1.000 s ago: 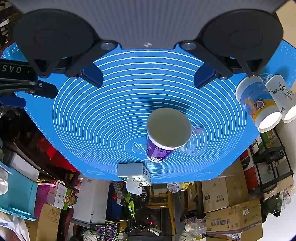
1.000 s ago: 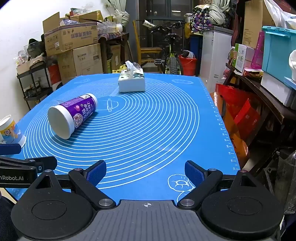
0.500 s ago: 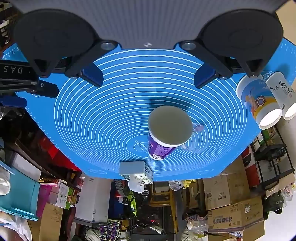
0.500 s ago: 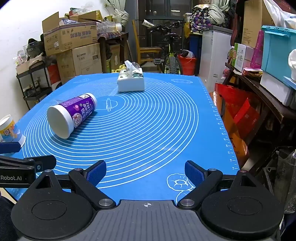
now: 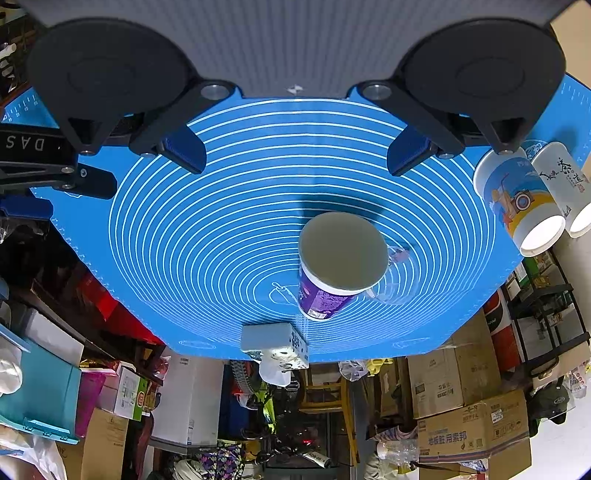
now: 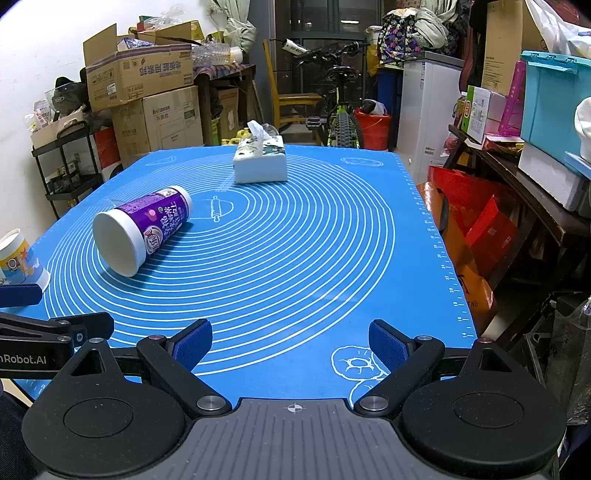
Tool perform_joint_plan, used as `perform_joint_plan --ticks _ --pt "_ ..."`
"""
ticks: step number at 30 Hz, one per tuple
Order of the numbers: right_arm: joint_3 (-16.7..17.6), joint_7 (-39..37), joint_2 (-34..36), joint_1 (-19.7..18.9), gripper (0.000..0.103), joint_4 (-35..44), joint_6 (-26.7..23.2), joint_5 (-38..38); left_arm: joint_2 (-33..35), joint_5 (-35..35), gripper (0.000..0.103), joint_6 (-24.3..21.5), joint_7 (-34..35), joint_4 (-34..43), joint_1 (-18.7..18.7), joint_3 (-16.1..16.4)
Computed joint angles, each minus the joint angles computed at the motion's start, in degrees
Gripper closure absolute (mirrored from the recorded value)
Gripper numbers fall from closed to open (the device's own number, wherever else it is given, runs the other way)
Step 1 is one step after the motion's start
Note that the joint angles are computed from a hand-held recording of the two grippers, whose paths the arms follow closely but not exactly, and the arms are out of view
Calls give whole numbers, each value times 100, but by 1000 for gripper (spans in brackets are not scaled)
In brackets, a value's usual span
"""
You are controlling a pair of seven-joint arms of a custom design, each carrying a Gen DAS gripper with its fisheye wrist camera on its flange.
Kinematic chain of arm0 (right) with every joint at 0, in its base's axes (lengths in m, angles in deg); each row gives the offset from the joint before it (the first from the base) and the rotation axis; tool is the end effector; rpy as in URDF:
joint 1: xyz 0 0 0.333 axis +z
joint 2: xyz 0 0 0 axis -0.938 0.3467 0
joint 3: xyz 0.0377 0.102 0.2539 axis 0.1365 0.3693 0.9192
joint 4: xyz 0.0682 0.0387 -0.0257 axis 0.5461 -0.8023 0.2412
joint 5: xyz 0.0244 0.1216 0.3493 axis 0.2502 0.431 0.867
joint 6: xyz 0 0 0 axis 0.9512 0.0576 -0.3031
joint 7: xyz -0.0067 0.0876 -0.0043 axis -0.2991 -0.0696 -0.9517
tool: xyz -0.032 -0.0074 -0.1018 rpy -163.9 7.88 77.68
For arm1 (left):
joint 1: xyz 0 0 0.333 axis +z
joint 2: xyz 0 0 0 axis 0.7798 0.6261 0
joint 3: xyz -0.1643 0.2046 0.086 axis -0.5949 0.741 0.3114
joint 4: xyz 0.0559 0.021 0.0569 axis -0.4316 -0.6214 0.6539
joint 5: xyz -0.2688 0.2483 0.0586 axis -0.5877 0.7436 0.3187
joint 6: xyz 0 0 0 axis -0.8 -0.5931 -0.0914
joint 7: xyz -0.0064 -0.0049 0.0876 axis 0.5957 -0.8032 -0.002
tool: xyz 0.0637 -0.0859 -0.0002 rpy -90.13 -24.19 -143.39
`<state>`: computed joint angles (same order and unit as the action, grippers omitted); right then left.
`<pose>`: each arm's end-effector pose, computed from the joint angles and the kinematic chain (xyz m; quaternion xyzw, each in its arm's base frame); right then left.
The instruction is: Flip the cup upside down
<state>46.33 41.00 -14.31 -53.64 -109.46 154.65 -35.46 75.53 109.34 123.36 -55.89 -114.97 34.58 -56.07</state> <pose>0.5602 0.2073 0.4347 -0.7648 0.4820 -0.2116 0.3715 0.5028 -0.2830 0.4334 -0.7193 0.5586 -0.2487 0.3298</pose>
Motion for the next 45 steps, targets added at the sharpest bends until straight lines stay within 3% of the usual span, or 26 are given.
perform_joint_plan --ticks 45 --pt "-25 123 10 24 11 11 -11 -147 37 44 0 -57 11 42 -19 15"
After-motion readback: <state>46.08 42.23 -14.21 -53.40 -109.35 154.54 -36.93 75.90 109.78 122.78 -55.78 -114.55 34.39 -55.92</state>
